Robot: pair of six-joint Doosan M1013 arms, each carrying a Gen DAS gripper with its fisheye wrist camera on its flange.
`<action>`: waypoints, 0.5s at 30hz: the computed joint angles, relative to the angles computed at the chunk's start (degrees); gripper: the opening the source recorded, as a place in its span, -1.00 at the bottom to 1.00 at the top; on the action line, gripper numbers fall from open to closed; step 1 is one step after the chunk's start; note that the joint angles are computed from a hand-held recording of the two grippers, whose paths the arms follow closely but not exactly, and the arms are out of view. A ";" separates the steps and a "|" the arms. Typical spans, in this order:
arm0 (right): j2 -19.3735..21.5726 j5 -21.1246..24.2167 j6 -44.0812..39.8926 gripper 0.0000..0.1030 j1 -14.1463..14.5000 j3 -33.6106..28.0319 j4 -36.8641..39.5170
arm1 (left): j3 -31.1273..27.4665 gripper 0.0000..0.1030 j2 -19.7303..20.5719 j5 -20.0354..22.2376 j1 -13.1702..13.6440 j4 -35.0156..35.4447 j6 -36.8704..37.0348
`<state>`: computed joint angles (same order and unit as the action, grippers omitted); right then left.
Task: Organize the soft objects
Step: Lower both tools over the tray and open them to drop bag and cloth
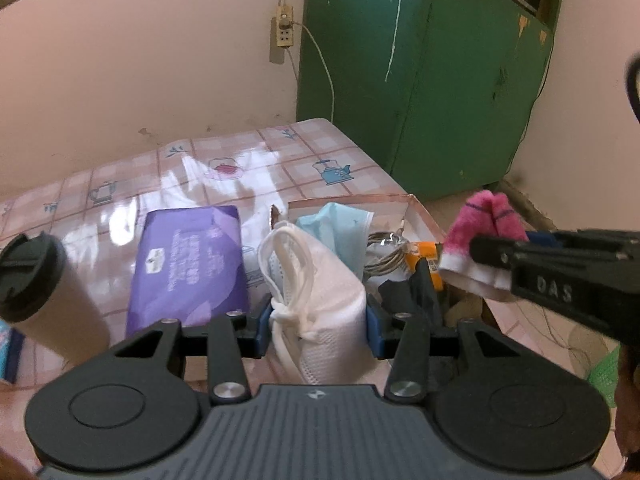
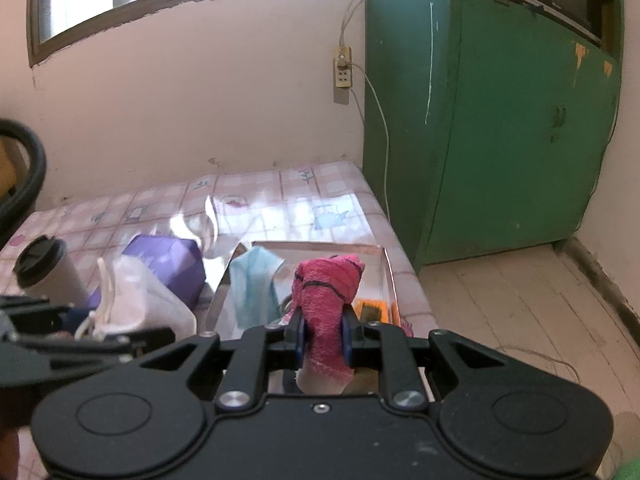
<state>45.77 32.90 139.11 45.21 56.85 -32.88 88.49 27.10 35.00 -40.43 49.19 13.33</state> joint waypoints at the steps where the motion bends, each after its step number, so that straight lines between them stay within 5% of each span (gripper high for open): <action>1: 0.61 0.29 -0.89 -0.56 -0.29 -1.05 0.87 | -0.40 -0.10 0.33 -0.58 0.22 -0.46 0.38; 9: 4.52 1.49 -5.50 -0.42 -1.73 -7.36 6.11 | -2.31 -0.05 2.48 -6.63 1.16 -1.04 2.82; 12: 5.59 0.35 -6.83 -0.02 -2.28 -8.76 9.16 | -1.96 0.42 2.83 -9.05 1.48 -0.47 1.81; 13: 5.92 0.01 -6.96 0.19 -2.42 -9.19 9.84 | -1.59 0.46 2.80 -9.46 1.46 1.15 -0.26; 15: 5.96 -1.31 -6.75 0.27 -2.67 -8.93 10.98 | -1.15 0.50 2.71 -9.79 1.49 2.55 -1.78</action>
<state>51.73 31.59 132.36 42.53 47.92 -21.89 87.34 29.81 25.21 -38.94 51.73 11.55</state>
